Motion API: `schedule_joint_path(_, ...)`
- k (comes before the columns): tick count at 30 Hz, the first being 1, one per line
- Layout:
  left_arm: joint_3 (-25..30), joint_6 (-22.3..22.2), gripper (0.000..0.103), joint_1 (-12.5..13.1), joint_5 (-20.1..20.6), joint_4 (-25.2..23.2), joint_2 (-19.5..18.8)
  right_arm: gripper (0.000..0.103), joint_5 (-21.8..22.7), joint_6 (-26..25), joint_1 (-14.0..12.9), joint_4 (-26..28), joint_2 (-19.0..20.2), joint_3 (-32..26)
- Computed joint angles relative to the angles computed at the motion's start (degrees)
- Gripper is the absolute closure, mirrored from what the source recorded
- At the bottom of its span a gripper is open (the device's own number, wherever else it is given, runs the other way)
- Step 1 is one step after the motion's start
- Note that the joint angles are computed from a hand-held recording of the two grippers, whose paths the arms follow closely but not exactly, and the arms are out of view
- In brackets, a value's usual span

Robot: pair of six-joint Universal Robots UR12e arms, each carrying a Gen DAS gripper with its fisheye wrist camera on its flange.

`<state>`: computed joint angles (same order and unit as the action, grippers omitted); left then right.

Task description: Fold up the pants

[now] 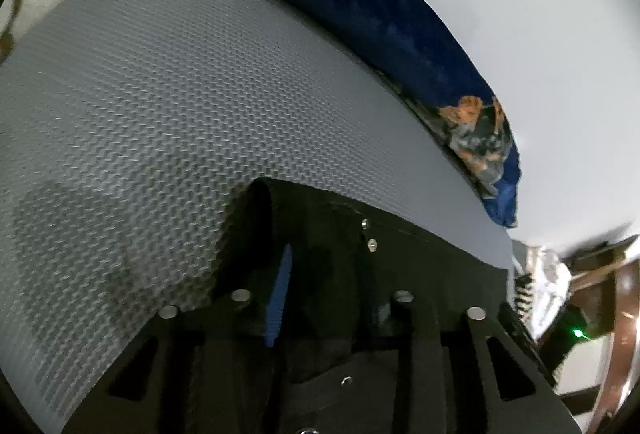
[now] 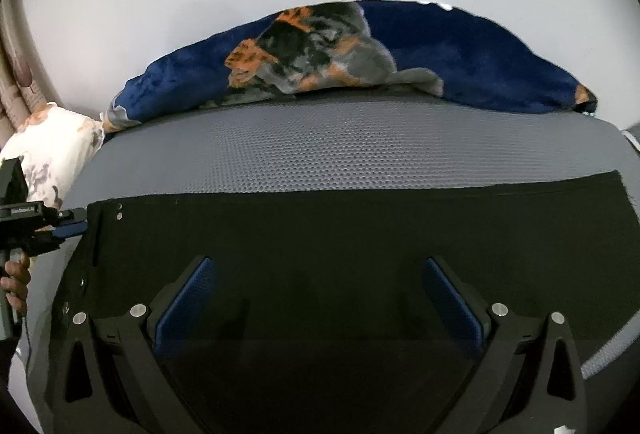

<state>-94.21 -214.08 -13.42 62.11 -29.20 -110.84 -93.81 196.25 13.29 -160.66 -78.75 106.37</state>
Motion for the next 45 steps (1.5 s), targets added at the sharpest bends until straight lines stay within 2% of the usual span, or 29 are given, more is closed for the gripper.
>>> schedule_joint_path(1,-0.06,-0.19,0.081,0.27,-1.57,0.71,-0.17,0.000,0.00,-0.29,0.04,0.10,0.32,-0.32)
schedule_joint_path(2,-0.06,-0.89,0.085,0.69,-4.60,1.77,-0.54,0.000,0.27,-0.61,0.03,0.09,0.55,-0.53)
schedule_joint_path(4,0.20,-1.65,0.087,0.95,-6.76,2.76,-0.95,0.000,0.62,-1.45,0.01,0.32,1.09,-1.09)
schedule_joint_path(8,0.55,0.93,0.087,0.49,-2.44,-0.27,-0.21,0.000,1.04,-2.05,-0.20,0.43,1.61,-1.58)
schedule_joint_path(11,-0.36,-0.64,0.087,0.93,-1.13,0.37,0.21,0.000,1.19,-1.74,-0.43,0.64,1.95,-1.74)
schedule_joint_path(14,-0.90,-2.38,0.087,1.46,-2.80,1.93,-0.12,0.000,2.25,-0.14,-0.87,1.01,2.21,-1.76)
schedule_joint_path(18,-0.48,-1.22,0.087,1.42,-3.01,0.04,-0.27,0.000,3.10,0.61,-1.13,1.65,2.27,-2.03)
schedule_joint_path(22,-1.25,-2.35,0.083,1.68,-3.25,0.42,0.09,0.000,1.74,-0.68,-0.93,0.60,2.22,-1.94)
schedule_joint_path(29,-3.20,-6.12,0.083,2.74,-8.42,3.70,-0.13,0.000,2.10,0.06,-0.95,1.12,2.50,-2.07)
schedule_joint_path(37,-0.19,-7.19,0.083,2.23,-10.99,5.30,-3.14,0.000,2.97,0.55,-1.12,1.94,3.01,-2.31)
schedule_joint_path(45,3.84,-5.71,0.083,1.67,-13.22,5.48,-6.25,0.000,3.16,-1.34,-1.47,2.30,3.58,-3.02)
